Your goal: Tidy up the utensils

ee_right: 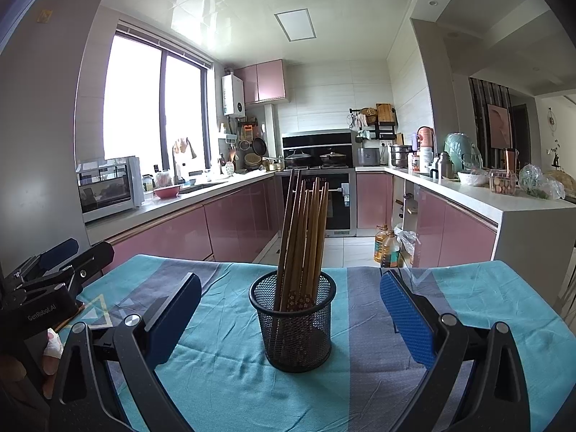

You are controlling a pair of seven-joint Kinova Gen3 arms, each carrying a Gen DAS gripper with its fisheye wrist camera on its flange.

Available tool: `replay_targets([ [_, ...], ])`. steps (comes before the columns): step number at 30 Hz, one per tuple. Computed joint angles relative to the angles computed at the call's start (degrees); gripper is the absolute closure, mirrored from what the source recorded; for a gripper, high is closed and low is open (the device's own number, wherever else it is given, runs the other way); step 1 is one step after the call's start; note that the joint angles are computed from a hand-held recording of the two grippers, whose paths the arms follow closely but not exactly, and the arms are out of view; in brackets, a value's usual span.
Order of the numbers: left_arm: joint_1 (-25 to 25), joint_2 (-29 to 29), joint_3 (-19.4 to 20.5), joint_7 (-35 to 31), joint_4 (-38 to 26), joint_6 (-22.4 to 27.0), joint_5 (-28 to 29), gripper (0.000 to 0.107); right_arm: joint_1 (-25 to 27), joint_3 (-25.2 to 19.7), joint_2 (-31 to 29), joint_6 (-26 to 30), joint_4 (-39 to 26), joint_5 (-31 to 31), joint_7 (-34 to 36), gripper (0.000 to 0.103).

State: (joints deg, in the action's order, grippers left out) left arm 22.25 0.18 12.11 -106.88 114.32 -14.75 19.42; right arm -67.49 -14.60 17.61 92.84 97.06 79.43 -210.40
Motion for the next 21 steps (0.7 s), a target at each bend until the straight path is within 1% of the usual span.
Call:
replay_targets([
  [21,0.0,0.0,0.0,0.1,-0.1,0.1,0.0,0.009,-0.1,0.0,-0.1,0.4,-0.4,0.0,0.4,0.007],
])
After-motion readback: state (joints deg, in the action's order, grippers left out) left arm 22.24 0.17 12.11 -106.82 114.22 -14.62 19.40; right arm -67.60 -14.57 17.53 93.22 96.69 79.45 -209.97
